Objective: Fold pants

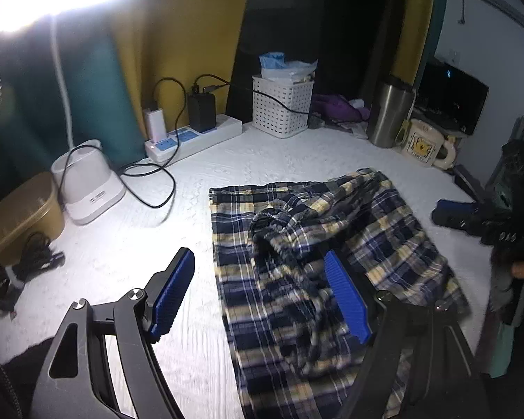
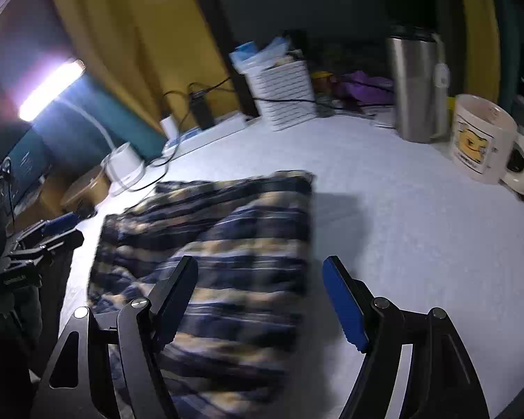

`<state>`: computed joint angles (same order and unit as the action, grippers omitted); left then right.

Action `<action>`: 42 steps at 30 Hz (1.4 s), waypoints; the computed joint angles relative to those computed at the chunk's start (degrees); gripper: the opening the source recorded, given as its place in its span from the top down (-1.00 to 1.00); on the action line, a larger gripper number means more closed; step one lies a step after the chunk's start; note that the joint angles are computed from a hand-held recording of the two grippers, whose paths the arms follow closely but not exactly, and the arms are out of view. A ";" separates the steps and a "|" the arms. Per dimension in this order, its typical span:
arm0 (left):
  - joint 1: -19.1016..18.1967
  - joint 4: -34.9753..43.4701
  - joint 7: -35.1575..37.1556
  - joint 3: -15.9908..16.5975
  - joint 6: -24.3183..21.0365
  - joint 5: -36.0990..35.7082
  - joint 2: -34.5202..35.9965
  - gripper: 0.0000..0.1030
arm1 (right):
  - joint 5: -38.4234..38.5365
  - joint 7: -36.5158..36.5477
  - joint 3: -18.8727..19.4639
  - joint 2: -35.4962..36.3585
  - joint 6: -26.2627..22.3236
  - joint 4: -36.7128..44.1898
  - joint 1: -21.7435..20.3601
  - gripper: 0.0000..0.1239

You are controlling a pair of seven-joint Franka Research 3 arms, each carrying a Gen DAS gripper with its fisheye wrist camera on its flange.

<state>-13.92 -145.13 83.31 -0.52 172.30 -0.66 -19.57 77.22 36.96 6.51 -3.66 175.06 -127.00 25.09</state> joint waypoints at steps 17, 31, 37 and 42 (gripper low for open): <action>-0.51 7.38 13.50 -0.61 -0.70 -7.62 10.70 0.62 | -8.61 -1.28 1.82 12.58 -4.36 12.58 -4.78 0.69; 4.74 14.10 18.47 -3.60 -2.40 -12.17 15.98 0.71 | -26.31 12.92 3.34 20.09 -5.85 20.77 -7.27 0.78; 8.09 16.58 18.05 -5.87 -5.44 -11.29 19.52 0.64 | -33.54 20.30 3.99 22.94 -6.10 23.23 -7.92 0.78; 9.55 15.91 16.03 -6.61 -6.06 -11.84 17.72 0.03 | -37.32 25.92 3.19 20.76 -4.42 20.76 -7.93 0.78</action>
<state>-4.37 -129.22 99.34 -7.14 166.23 -12.50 -1.85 39.91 62.89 9.70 17.10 170.65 -106.24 17.16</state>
